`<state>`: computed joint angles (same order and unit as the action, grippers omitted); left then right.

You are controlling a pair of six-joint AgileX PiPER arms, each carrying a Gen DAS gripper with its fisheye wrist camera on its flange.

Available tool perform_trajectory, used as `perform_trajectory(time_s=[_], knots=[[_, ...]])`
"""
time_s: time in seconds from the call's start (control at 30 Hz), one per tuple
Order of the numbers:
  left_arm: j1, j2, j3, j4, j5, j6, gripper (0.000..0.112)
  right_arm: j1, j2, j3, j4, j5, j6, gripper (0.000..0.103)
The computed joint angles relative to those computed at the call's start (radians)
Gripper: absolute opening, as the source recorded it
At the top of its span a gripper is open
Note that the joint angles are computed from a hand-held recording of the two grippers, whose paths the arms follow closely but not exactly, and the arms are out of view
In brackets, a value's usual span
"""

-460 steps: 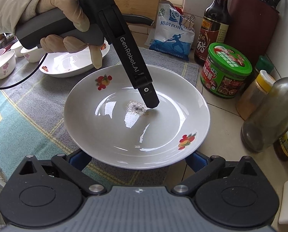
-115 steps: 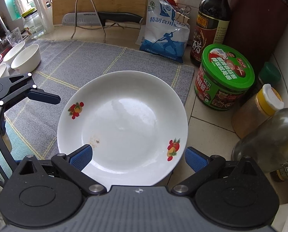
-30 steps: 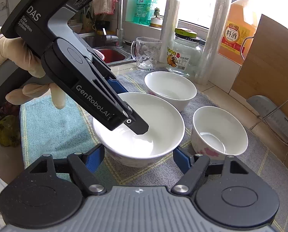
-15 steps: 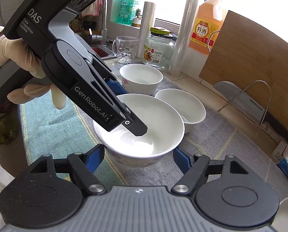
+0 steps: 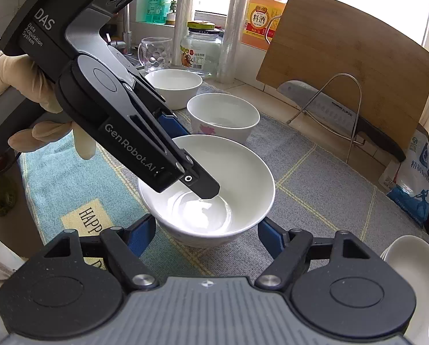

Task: Organize plates and bowls
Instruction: 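Lift and carry the white bowl with the left gripper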

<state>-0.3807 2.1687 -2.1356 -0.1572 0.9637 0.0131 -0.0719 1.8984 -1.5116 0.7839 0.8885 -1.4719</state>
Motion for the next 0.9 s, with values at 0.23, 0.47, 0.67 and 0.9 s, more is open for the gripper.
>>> perform_trajectory(time_s=[0.23, 0.47, 0.67, 0.9], knots=[[-0.012, 0.009, 0.0, 0.008, 0.007, -0.023, 0.052, -0.012, 0.015, -0.012, -0.013, 0.025, 0.003, 0.082], [-0.014, -0.007, 0.039, 0.009, -0.002, -0.037, 0.052, -0.007, 0.027, -0.016, -0.035, 0.038, 0.011, 0.082], [-0.011, -0.011, 0.057, 0.004, -0.012, -0.044, 0.052, -0.005, 0.038, -0.03, -0.045, 0.054, 0.025, 0.082], [-0.009, -0.024, 0.093, 0.0, -0.039, -0.049, 0.054, -0.002, 0.038, -0.02, -0.043, 0.047, 0.024, 0.082]])
